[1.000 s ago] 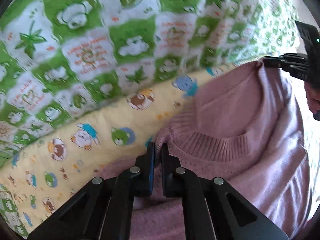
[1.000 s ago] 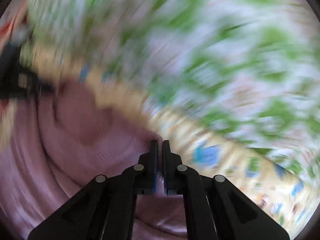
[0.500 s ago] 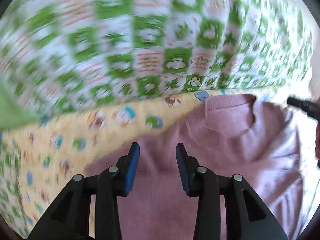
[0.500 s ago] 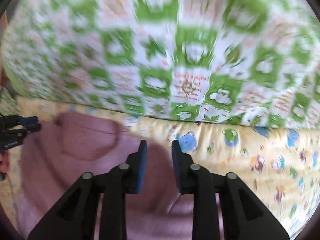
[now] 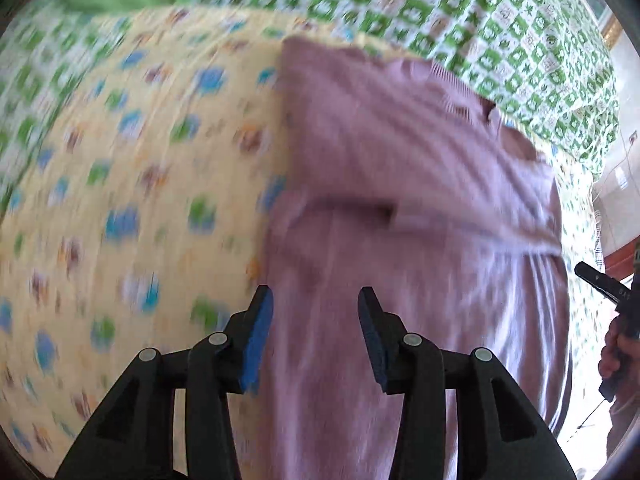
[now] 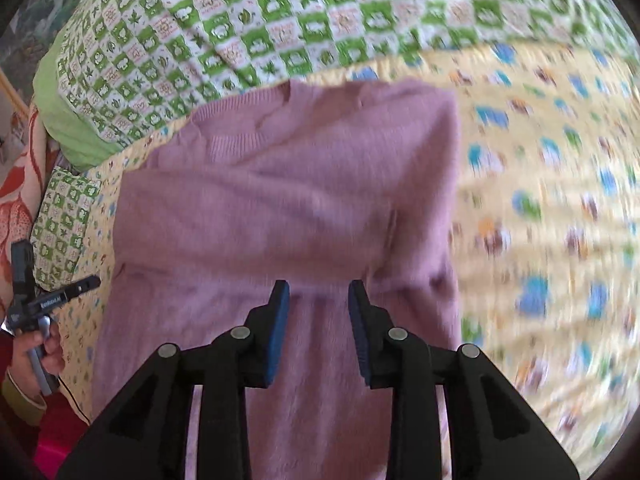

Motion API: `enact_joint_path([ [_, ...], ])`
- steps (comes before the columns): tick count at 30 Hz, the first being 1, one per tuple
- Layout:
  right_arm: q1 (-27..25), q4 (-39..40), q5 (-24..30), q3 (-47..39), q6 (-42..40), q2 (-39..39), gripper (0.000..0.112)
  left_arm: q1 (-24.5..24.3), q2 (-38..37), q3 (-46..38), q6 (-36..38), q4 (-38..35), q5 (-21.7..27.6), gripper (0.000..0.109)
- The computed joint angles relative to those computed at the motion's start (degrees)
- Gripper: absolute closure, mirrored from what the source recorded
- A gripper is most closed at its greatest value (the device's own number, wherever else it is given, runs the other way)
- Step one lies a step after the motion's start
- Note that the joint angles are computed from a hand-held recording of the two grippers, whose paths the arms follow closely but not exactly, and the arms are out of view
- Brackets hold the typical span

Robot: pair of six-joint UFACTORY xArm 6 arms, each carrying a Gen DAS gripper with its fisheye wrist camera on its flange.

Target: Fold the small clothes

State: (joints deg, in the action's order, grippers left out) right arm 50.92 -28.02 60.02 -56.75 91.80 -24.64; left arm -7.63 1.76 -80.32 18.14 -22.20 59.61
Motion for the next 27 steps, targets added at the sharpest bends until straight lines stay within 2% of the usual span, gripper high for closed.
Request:
enact_joint_path([
  [2, 2.5, -0.5, 1.2, -0.5, 3.2, 0.3, 0.080, 1.0, -4.3, 5.8, 0.7, -0.9, -0.2, 0.062],
  [8, 10.4, -1.7, 6.4, -1.9, 12.5, 1.1, 0.075, 4.1, -12.8, 14.2, 2.8, -1.8, 1.3, 0.058],
  [19, 22.5, -2.6, 17.1, -3.5, 24.8, 0.5, 0.070, 8.4, -22.0, 22.4, 6.5, -2.2, 7.9, 0.053],
  [27, 30.5, -1.7, 22.8, -3.5, 33.8, -0.1, 0.069, 11.1, -26.9, 26.7, 10.1, -1.5, 12.2, 0.048],
])
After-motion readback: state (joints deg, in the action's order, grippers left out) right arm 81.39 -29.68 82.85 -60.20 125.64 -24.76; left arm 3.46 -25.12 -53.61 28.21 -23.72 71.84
